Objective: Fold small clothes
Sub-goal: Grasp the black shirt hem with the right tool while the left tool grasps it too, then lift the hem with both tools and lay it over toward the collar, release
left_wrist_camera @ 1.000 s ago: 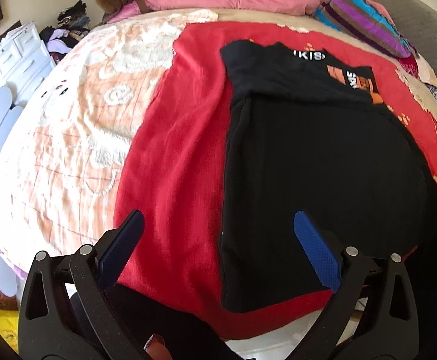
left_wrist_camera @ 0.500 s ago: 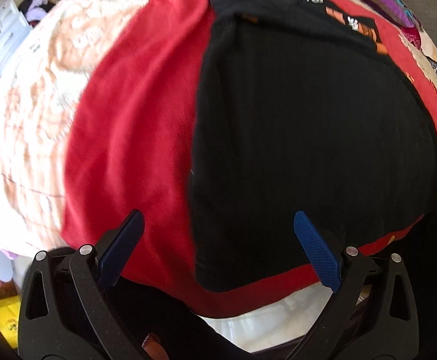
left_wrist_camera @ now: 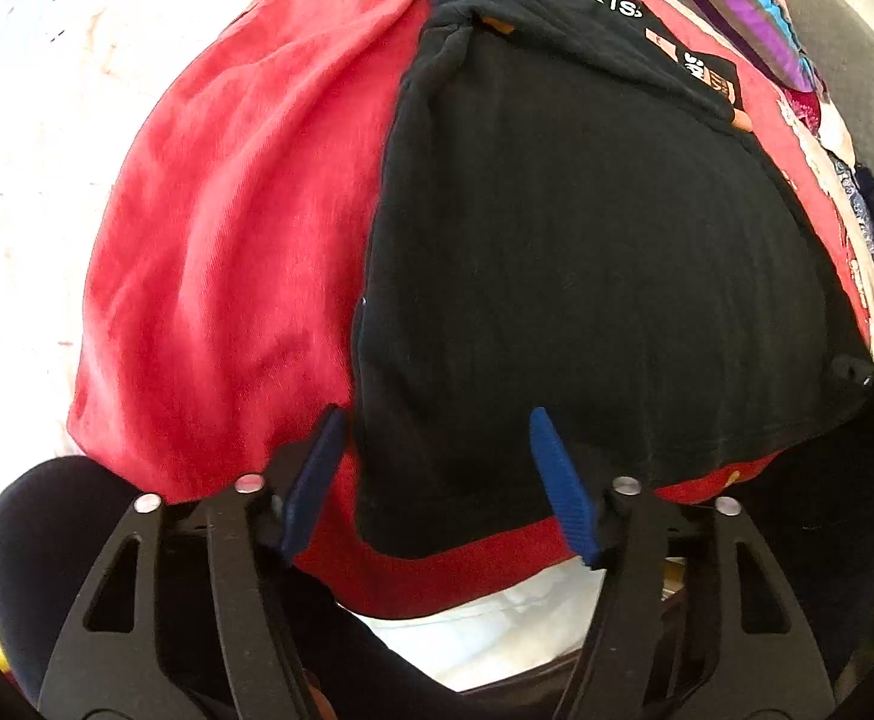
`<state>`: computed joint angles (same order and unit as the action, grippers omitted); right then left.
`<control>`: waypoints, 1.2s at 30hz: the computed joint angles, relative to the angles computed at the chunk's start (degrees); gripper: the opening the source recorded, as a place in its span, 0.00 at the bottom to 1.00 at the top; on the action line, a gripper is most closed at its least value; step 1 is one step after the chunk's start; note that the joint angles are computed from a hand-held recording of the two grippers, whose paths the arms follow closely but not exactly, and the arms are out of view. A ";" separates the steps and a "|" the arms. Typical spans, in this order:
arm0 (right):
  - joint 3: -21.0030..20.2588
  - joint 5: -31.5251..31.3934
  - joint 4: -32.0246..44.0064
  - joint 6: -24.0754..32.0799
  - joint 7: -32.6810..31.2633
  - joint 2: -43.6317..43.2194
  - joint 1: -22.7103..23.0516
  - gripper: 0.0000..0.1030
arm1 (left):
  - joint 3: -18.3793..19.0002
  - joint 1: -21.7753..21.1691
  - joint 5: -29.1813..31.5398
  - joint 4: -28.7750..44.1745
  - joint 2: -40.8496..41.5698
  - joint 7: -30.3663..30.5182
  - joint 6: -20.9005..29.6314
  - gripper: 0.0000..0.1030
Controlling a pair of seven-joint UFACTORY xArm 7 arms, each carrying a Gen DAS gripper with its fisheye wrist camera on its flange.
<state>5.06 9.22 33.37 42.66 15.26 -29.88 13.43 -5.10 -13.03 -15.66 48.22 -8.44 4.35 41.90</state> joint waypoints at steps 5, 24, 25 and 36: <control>-4.00 6.34 -3.60 -9.73 -2.22 -5.57 1.15 0.09 | 0.40 -0.16 -2.62 0.39 0.08 1.03 0.51 0.39; -7.87 12.43 0.60 -25.74 -4.56 3.42 3.44 0.09 | 2.81 -0.89 -14.08 1.93 -2.89 8.41 -3.33 0.02; -8.49 13.34 0.70 -26.52 -5.12 3.63 3.97 0.09 | 3.06 -0.86 -15.20 2.99 -2.38 8.75 -3.53 0.02; -15.38 25.51 9.64 -34.29 -16.03 14.46 8.60 0.09 | 1.66 3.97 -24.32 20.09 12.46 6.56 -5.69 0.02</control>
<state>-10.31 34.73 43.01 8.37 -0.77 -15.42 22.03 -3.44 -9.06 -39.98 68.31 4.02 10.90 36.21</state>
